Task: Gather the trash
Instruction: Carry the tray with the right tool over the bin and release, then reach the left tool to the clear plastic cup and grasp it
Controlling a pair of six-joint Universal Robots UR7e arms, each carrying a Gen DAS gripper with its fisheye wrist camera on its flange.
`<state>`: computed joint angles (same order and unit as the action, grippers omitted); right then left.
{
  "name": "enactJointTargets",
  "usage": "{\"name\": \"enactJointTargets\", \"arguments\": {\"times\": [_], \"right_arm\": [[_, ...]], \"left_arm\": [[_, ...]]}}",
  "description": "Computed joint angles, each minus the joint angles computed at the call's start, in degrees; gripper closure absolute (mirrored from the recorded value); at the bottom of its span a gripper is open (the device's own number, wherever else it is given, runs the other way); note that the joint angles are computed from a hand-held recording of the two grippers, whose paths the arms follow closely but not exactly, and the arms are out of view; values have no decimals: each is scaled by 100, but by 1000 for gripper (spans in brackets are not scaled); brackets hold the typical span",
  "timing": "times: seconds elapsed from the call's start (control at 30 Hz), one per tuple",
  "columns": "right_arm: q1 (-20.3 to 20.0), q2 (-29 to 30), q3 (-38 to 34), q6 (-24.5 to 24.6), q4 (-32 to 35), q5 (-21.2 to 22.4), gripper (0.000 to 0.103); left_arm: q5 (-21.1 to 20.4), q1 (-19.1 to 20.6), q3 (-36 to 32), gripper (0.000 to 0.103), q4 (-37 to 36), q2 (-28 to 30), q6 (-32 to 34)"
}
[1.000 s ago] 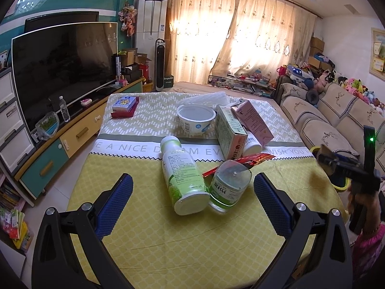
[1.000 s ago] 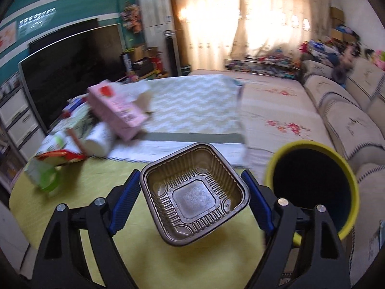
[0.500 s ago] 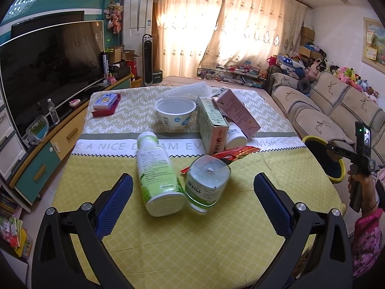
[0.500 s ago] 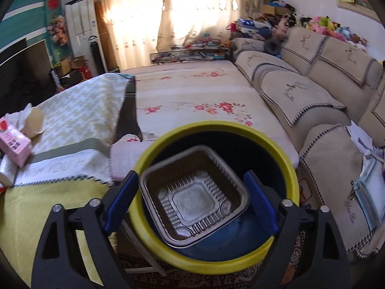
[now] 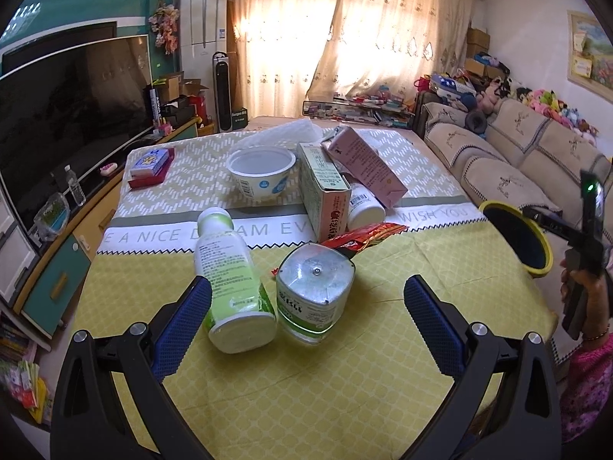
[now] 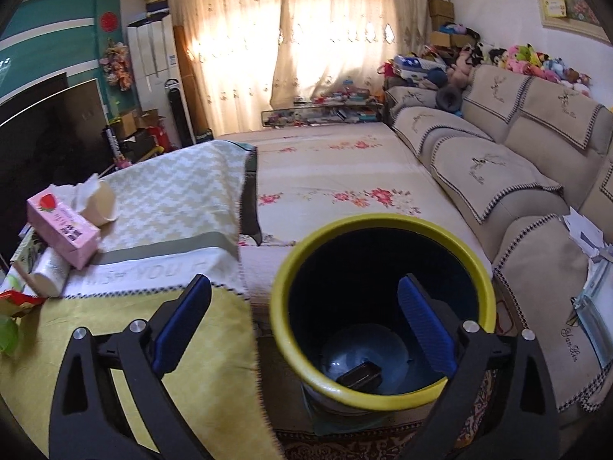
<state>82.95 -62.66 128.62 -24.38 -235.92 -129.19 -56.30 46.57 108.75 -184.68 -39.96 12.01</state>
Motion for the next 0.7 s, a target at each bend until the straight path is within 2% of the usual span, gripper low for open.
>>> {"name": "enactJointTargets", "arguments": {"times": [0.1,0.2,0.4,0.57,0.7], "right_arm": [[152,43,23,-74,-52,14,10],[258,56,23,-96,-65,3,9],[268,0,46,-6,-2,53,9],[213,-3,71,79,59,155,9],[161,-14,85,138,113,199,9]], "left_arm": [[-64,75,-144,4,28,133,129],[-306,185,-309,4,121,238,293],[-508,292,-597,6,148,487,707],[-555,379,-851,26,495,614,665],[-505,373,-937,35,616,689,764]]}}
